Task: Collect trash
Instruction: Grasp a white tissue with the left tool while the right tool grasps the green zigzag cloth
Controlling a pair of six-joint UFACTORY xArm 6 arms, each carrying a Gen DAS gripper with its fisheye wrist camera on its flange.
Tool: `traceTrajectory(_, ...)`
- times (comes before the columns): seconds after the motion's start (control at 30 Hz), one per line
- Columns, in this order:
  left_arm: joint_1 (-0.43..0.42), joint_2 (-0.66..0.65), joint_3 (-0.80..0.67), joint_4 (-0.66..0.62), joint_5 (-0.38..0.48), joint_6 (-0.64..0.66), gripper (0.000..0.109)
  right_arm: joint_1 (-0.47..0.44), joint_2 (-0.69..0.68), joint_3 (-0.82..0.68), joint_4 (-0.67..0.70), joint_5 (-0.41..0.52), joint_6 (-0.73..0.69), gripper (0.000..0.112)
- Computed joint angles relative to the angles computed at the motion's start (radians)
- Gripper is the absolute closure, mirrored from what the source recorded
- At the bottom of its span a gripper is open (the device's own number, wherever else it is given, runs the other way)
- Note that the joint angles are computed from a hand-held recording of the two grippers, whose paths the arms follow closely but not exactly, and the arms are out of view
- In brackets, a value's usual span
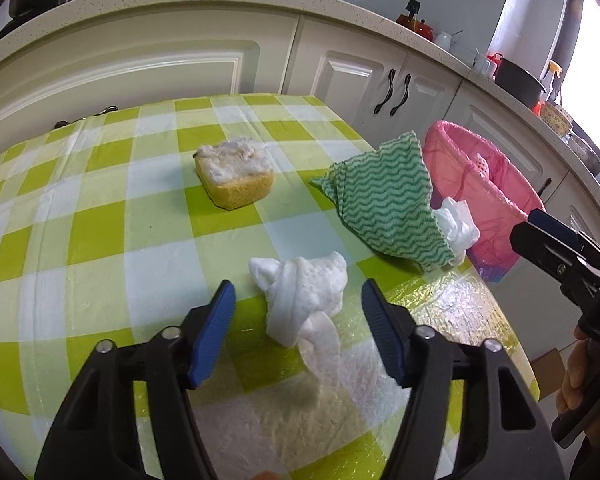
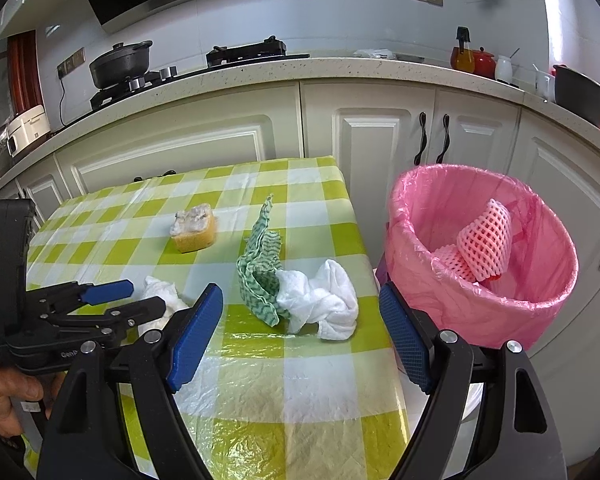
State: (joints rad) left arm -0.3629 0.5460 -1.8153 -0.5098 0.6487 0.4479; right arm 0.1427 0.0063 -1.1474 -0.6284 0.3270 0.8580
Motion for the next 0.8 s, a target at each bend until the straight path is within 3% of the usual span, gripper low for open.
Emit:
traceTrajectory(0.2,0.005,0.029,-0.038,-0.006,0.031,-0.005,0.072,0.007,0.049,-0.048,0.042,0.011,-0.047,0.037)
traceTrajectory(0.33,0.013,0.029,-0.038,-0.008,0.033,-0.007,0.077,0.019,0.101,-0.103,0.092,0.029,-0.105,0.037)
traceTrajectory(0.63,0.052,0.031,-0.052,0.006,0.013,-0.040,0.078,0.047,0.276,-0.323,0.248,0.133,-0.315,0.039)
traceTrajectory(0.8,0.072,0.028,-0.060,-0.001,0.006,-0.039,0.078,0.056,0.371,-0.454,0.302,0.218,-0.392,0.049)
